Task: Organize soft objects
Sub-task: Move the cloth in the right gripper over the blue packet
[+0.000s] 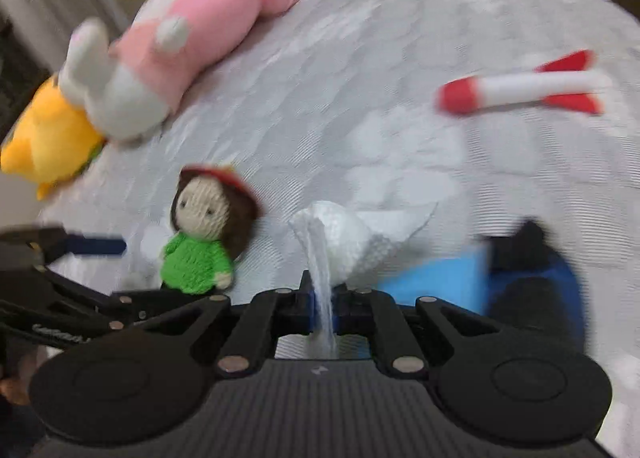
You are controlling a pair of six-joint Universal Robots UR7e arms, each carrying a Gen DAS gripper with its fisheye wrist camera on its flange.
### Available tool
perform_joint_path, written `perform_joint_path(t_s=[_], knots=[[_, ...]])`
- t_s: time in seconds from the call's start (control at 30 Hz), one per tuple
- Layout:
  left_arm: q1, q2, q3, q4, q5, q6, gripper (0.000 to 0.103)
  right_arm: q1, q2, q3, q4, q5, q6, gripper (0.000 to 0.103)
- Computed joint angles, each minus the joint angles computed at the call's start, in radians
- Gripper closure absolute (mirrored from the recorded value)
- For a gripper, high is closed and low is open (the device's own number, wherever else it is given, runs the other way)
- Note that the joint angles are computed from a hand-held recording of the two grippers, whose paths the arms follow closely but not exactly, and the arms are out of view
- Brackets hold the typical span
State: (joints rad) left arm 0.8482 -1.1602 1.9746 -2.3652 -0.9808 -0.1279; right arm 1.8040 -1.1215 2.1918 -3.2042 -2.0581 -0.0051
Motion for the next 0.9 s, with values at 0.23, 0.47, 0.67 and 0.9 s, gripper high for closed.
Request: perform_joint_path(t_s=[0.23, 0.47, 0.67, 0.9], knots=[[0.029, 0.059, -0.039, -0.011, -0.320, -0.079, 0.000, -0.032, -0.186, 0.176, -0.251, 0.001, 0.103, 0.094], [-0.036, 0.210, -0.055, -0.046, -0.378, -0.142, 0.000, -0.099, -0.195, 0.177, -0.238, 0.014, 0.129, 0.094], [-0.101, 0.260, -0.027, -0.108, -0.263, -0.121, 0.026, -0.115, -0.224, 0.208, -0.261, 0.045, 0.100, 0.093], [-0.141, 0.187, -0.002, 0.061, -0.086, 0.300, 0.018, -0.115, -0.223, 0.206, -0.213, 0.129, 0.095, 0.093]])
